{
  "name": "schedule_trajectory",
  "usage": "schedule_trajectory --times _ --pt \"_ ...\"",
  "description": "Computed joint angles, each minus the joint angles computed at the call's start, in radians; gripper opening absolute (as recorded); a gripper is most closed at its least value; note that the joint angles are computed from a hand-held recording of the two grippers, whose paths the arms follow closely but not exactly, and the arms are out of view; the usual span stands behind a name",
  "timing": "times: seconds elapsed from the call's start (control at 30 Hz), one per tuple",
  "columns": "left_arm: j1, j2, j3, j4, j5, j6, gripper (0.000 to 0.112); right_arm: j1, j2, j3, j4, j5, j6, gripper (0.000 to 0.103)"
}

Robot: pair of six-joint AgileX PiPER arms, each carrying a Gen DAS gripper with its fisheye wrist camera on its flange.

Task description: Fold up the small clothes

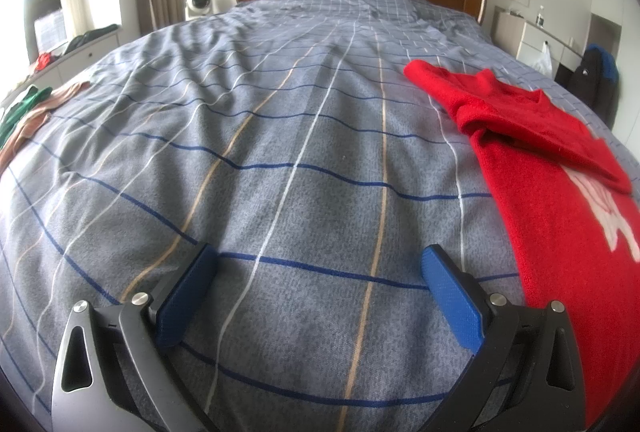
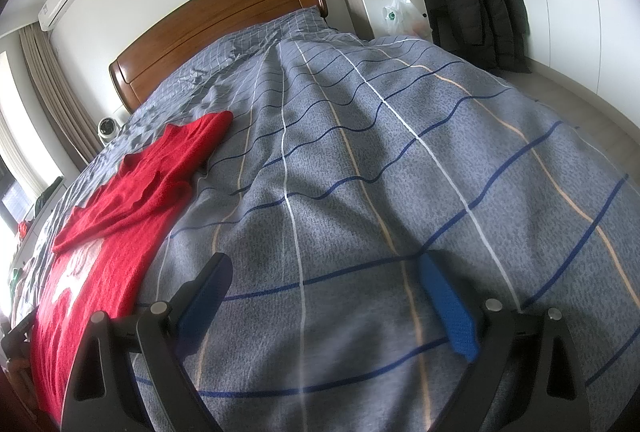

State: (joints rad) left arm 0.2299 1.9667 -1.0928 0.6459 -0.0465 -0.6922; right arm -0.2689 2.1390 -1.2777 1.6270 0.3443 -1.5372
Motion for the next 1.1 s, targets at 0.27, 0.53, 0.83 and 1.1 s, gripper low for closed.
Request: schedule_trajectory --times 0.27,0.53,0.83,1.1 --pt "0.000 0.000 0.000 -0.001 0.000 0.000 0.102 0.000 0.001 0.000 0.001 0.000 -0.001 0.093" --pt "0.000 0.001 -0.001 0.002 0.001 -0.003 0.102 0.000 0.001 0.000 0.002 0.000 -0.001 0.093" --pt "-0.001 0.000 0.001 -0.020 0.001 0.019 0.102 0.001 0.000 0.000 0.002 -0.001 -0.001 0.093" --pt "-0.001 0.000 -0.001 -0.009 0.001 0.008 0.102 0.000 0.000 0.001 0.002 0.000 -0.002 0.093"
